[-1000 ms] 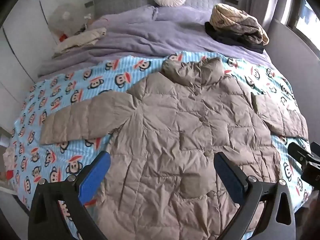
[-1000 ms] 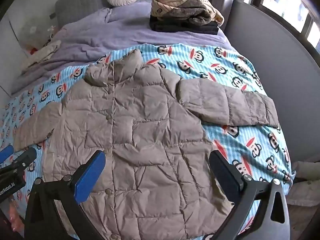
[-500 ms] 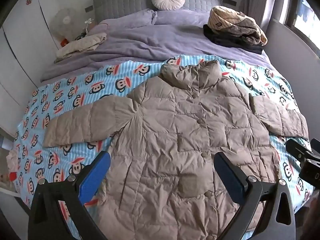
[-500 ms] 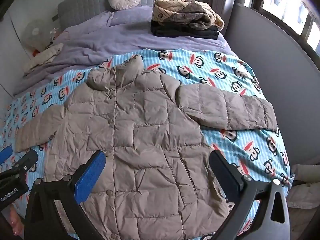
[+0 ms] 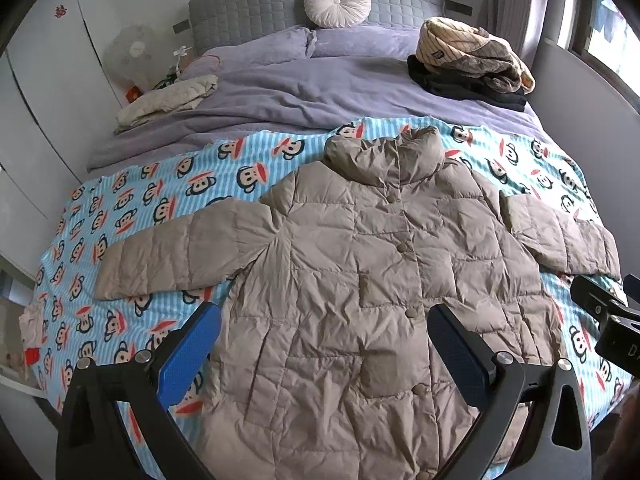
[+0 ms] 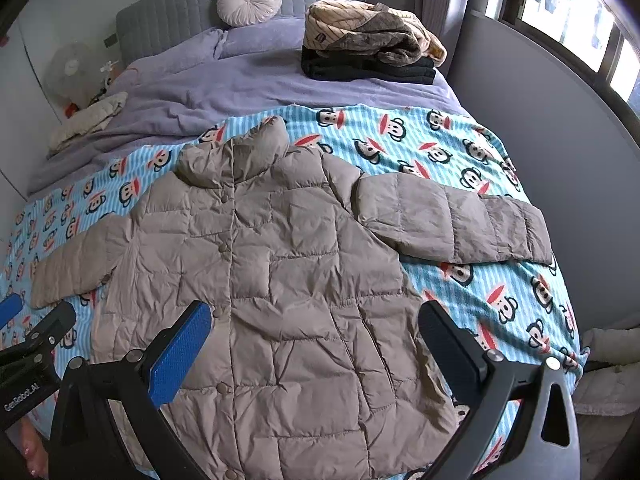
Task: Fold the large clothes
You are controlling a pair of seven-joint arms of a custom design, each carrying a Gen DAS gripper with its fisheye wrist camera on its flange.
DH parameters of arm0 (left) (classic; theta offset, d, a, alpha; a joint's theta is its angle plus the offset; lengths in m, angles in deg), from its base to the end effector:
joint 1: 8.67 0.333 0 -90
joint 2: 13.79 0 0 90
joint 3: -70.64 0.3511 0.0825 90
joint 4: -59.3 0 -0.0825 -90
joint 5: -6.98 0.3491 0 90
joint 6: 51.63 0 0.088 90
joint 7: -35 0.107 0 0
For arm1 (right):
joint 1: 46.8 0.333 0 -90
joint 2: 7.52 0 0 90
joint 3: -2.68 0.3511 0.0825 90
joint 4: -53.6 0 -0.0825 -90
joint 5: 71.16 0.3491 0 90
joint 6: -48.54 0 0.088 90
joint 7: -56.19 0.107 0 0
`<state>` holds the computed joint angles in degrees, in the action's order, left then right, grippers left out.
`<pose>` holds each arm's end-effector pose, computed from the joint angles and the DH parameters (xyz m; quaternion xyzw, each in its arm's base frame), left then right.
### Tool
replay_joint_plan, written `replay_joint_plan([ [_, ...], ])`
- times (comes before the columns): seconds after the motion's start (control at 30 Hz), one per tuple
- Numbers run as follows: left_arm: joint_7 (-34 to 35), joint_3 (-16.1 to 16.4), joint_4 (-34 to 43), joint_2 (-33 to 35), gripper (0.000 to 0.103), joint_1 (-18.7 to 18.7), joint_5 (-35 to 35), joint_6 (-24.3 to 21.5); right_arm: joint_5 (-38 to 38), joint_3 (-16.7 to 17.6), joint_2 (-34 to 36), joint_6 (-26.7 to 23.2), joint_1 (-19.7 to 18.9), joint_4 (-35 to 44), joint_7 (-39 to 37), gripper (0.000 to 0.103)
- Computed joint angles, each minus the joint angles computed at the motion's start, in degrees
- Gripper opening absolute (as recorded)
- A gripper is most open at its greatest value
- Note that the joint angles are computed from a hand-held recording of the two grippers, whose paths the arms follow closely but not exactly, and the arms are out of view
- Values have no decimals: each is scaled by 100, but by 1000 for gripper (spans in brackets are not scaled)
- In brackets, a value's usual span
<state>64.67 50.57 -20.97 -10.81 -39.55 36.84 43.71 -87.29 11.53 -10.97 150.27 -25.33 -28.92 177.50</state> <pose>0.3860 -0.3864 0.7298 -0.7374 0.6194 -0.1474 0.2257 0.4508 0.2403 0.7740 -0.6814 0.6907 -0.1880 0.1527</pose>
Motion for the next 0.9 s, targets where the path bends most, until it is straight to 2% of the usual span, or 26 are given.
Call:
replay_joint_plan([
  [0.7, -29, -6, -3, -62, 103, 56, -13, -106, -66, -4, 161, -133, 91, 308, 6, 103],
  [0.9, -21, -1, -37, -84, 103, 64, -16, -71, -73, -15, 97, -75, 100, 193, 23, 103],
])
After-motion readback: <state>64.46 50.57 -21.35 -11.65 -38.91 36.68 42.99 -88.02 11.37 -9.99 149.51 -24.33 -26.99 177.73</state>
